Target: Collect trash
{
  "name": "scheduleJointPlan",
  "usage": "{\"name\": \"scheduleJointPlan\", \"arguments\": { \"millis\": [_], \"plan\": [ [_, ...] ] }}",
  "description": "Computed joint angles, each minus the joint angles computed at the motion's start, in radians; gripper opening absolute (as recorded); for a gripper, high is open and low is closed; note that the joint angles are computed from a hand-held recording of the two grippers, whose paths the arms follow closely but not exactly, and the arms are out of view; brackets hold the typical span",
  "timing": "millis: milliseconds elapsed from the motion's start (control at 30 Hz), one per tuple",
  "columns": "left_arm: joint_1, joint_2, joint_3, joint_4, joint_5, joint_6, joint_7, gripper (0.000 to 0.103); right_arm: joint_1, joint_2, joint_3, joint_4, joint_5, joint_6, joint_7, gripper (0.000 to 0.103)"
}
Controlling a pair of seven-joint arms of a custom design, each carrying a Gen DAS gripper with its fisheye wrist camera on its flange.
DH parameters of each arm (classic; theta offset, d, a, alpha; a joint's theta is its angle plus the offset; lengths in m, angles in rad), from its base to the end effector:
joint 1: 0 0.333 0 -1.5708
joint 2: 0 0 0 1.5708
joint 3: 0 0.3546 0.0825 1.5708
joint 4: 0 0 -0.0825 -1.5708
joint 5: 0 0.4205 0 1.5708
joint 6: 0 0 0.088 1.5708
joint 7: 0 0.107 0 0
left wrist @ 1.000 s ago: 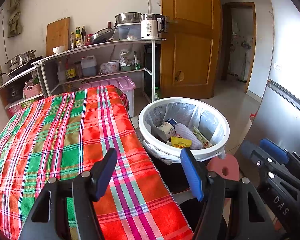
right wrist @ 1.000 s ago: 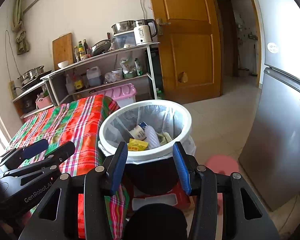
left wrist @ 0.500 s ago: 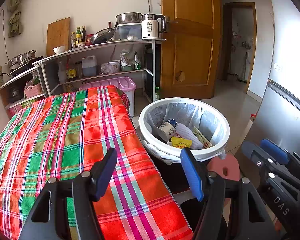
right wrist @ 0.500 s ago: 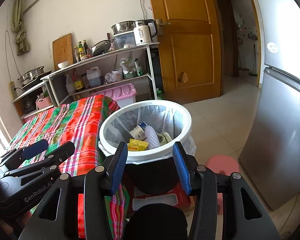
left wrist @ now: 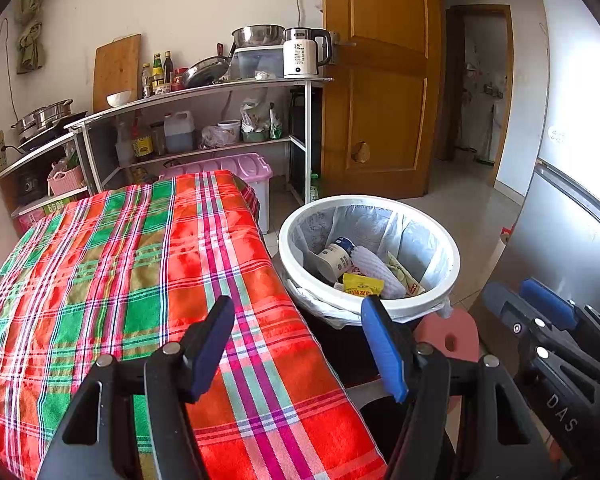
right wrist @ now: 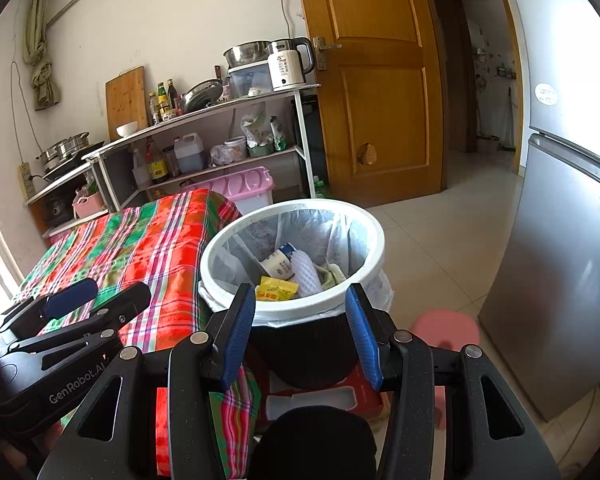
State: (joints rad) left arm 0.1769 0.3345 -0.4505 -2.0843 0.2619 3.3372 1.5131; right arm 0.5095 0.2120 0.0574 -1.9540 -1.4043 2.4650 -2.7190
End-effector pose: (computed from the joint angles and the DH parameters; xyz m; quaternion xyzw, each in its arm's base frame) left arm 0.6428 -0.1832 0.4068 -0.4888 0.7401 -0.3885 0.2499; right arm 0.5607 0.3566 0.4176 -0.4900 0.7246 -0.3589 0.3256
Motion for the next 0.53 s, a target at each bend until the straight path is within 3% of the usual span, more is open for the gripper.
{"name": "scheduleJointPlan", "arguments": {
  "millis": [533],
  "plan": [
    [0.005, 0.005, -0.005, 0.003, 0.001, -0.005, -0.002, 0.068, 0.001, 0.0, 0.0, -0.001, -0.001, 0.002, 0.002, 0.048]
  ]
}}
